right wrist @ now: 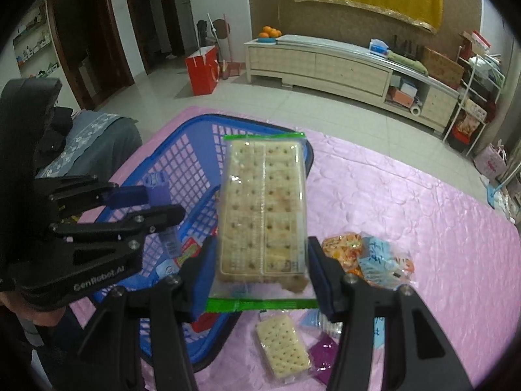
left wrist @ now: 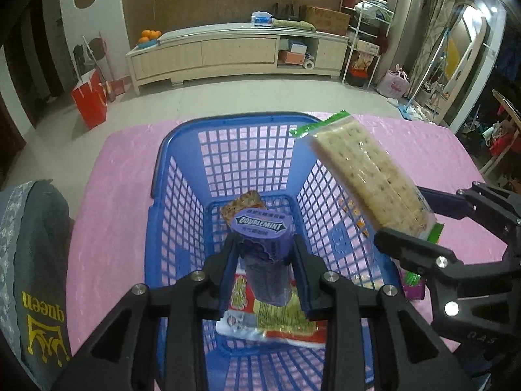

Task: Organize snacks
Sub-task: 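Carry the gum tube and cracker pack over the blue basket, then open the left gripper to drop the gum while the right lowers and releases the crackers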

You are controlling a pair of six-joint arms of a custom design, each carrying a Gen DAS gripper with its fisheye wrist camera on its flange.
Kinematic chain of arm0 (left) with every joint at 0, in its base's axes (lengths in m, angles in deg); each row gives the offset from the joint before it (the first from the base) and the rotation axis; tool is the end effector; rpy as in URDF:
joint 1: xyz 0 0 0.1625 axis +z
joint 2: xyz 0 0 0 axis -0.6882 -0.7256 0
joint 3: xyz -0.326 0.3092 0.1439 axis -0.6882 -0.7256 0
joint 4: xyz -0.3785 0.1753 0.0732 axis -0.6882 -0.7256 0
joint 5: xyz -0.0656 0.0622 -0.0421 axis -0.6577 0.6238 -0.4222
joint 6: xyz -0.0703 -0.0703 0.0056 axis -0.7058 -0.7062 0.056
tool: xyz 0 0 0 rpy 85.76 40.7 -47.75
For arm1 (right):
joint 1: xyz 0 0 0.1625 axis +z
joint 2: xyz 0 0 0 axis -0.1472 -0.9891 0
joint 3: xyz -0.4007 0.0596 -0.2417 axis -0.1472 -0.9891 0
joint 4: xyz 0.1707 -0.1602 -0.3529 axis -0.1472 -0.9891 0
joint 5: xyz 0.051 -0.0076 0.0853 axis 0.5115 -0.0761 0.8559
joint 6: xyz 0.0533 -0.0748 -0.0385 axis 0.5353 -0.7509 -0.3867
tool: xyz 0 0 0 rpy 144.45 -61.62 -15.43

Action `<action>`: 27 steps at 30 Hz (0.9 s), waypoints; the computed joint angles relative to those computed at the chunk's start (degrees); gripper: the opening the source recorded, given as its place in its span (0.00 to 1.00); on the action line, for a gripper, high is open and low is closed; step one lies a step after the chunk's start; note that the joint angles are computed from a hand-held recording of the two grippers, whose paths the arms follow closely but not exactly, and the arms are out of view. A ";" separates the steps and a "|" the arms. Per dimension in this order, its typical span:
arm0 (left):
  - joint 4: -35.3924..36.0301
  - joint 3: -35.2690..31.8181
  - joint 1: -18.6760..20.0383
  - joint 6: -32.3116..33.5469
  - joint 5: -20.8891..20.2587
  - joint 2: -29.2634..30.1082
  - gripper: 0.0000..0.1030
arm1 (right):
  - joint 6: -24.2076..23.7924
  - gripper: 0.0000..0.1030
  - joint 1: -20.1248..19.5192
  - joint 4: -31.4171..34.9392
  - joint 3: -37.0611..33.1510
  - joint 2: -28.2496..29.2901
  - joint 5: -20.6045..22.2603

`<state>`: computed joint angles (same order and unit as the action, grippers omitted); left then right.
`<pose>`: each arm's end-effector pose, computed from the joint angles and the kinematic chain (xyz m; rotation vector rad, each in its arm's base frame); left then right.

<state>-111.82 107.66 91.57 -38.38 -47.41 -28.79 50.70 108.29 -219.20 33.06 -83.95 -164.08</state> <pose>-0.2355 -0.5693 0.0768 0.5100 2.3651 -0.6330 0.1857 -0.5435 0.1429 0.8150 -2.4068 0.5665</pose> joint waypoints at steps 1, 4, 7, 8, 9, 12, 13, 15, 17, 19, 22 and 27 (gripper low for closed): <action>-0.85 0.00 -0.11 1.16 0.93 0.38 0.39 | -0.02 0.56 -0.15 -0.13 0.03 -0.11 0.25; -4.13 0.25 -0.73 4.61 2.59 1.22 0.62 | -0.42 0.56 -0.29 -0.73 0.14 -0.13 -0.29; -2.70 -0.10 -0.73 3.82 2.70 1.13 0.64 | -0.03 0.56 -0.44 -0.26 0.44 -0.59 -0.43; -1.83 -0.01 -0.75 2.93 2.35 0.82 0.64 | 0.06 0.56 -0.49 -0.26 0.60 -0.79 -0.30; -1.33 0.00 -0.78 2.34 2.29 0.67 0.64 | 0.11 0.56 -0.51 -0.16 0.65 -0.91 -0.18; -0.24 0.96 -1.34 0.38 2.40 -0.44 0.64 | 0.48 0.56 -0.36 0.31 1.04 -1.65 0.16; -0.40 1.20 -1.39 0.19 2.38 -0.69 0.64 | 0.52 0.56 -0.27 0.57 1.11 -1.91 0.28; -0.43 2.05 -1.94 -0.84 2.57 -1.58 0.64 | 0.73 0.56 0.09 0.96 1.24 -2.33 0.57; -0.30 2.98 -2.50 -1.60 3.28 -2.61 0.64 | 0.50 0.56 0.50 1.25 1.45 -2.74 0.94; 0.16 3.64 -3.01 -2.24 3.81 -3.49 0.64 | 0.18 0.56 1.06 1.32 1.54 -2.67 1.03; 0.73 5.25 -3.46 -3.73 4.63 -5.25 0.64 | -0.11 0.56 2.02 1.89 1.55 -2.30 0.96; 1.47 8.27 -3.60 -6.45 5.57 -8.23 0.64 | -0.35 0.56 3.43 2.89 1.05 -0.79 1.01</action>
